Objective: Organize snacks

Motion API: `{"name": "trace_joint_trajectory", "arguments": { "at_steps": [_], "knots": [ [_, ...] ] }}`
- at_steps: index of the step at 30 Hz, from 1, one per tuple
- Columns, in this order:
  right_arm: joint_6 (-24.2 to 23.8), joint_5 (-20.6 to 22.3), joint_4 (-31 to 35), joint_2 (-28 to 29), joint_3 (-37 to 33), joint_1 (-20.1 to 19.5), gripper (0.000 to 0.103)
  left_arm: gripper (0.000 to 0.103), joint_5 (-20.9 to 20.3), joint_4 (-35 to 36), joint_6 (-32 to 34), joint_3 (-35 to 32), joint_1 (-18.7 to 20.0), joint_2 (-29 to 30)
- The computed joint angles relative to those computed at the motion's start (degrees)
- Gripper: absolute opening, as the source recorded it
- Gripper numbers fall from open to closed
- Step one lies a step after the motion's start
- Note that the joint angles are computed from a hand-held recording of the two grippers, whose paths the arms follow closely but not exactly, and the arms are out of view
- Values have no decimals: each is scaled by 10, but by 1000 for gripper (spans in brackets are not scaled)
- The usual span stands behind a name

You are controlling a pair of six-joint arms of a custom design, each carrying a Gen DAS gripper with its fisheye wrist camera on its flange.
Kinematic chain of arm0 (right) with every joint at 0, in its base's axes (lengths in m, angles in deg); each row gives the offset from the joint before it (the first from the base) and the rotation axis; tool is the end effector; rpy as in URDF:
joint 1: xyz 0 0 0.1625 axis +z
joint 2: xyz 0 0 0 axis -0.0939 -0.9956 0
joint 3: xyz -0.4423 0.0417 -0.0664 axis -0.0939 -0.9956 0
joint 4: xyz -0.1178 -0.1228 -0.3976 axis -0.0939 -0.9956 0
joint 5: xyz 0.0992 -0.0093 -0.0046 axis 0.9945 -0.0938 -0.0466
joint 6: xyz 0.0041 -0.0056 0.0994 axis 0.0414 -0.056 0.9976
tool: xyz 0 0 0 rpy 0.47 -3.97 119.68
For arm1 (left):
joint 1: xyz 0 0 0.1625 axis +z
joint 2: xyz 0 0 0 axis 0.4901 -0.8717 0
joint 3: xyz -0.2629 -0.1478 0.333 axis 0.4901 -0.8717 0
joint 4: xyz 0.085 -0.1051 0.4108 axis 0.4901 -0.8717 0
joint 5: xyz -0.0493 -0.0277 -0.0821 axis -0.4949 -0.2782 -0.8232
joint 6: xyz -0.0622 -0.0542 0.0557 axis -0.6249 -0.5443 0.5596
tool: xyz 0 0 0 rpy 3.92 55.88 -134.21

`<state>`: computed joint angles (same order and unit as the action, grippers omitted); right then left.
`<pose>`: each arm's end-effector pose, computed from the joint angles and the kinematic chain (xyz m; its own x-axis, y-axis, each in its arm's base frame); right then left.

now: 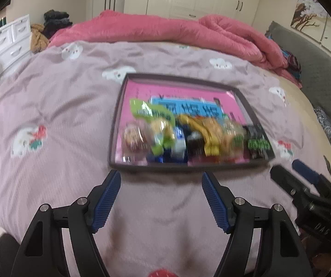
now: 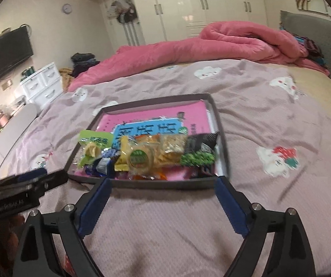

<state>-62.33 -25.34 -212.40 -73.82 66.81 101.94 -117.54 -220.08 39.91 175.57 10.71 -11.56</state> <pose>0.1492 -0.4628 0.1873 -0.8045 -0.2053 0.5573 -0.5082 0.7235 -0.4671 -0.2184 -0.4613 0.1014 -0.8002 -0.0746 -0.5950 0.3202 0.7858 -0.5292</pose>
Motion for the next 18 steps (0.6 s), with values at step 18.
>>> {"name": "trace_joint_trajectory", "arguments": {
  "at_steps": [18],
  "knots": [
    [0, -52, -22, -4, 34, 23, 95, 75, -14, 38, -53, 35, -43, -4]
  ]
}}
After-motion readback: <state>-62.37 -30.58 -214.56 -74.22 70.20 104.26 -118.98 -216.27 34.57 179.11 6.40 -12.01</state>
